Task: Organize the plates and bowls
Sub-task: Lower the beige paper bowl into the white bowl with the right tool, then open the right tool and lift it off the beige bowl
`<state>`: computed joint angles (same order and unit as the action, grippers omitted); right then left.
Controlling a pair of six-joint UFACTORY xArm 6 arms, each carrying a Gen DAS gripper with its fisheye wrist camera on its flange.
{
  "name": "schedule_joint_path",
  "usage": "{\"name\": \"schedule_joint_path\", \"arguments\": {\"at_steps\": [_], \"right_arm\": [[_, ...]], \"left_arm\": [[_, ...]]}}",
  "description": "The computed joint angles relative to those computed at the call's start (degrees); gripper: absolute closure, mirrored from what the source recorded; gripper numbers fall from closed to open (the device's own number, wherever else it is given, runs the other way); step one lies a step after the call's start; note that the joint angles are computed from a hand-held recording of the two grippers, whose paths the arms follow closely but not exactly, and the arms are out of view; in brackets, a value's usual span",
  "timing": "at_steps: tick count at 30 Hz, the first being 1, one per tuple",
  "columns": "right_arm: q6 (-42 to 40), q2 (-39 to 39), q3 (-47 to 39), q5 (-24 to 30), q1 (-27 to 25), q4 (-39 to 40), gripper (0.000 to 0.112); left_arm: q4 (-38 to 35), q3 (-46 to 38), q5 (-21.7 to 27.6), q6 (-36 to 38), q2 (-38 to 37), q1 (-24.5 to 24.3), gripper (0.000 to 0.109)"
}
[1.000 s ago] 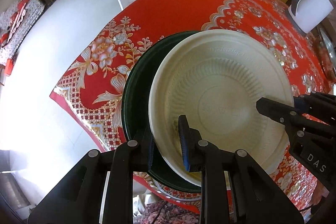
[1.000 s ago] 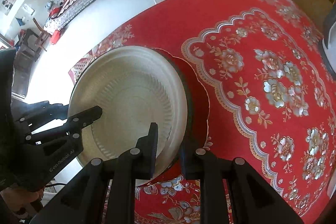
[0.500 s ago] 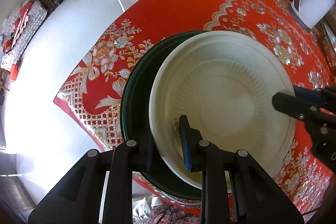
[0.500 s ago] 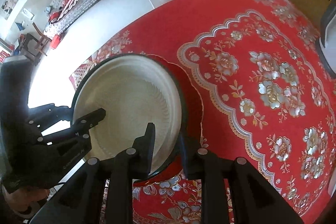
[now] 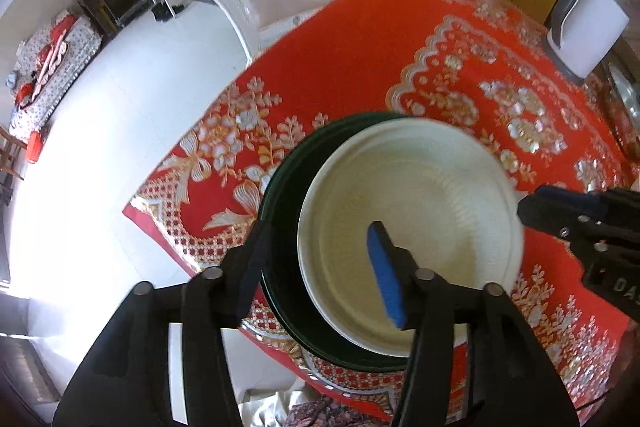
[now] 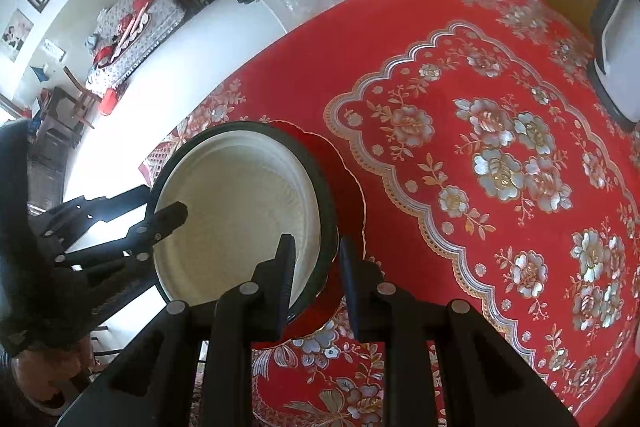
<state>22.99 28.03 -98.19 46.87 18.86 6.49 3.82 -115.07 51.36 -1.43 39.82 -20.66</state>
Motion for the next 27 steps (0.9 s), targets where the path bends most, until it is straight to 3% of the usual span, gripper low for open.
{"name": "schedule_joint_path", "arguments": {"at_steps": [7,10,15,27], "right_arm": [[1.2,-3.1,4.5,-2.3,-0.7,0.1,0.088],[2.2,-5.3,7.6,-3.7,-1.3,-0.1,0.081],[4.5,-10.1,14.5,-6.3,-2.7,-0.9,0.081],[12.9,-26.3,36.5,-11.5,-8.5,-2.8,0.075]], "left_arm": [[-0.5,0.7,-2.3,0.9,-1.9,-1.2,0.052],[-1.3,-1.1,-2.2,1.9,-1.3,-2.3,0.052],[-2.4,-4.3,-1.5,3.8,0.5,-4.9,0.052],[-4.7,-18.2,4.0,9.3,9.0,-14.0,0.052]]}}
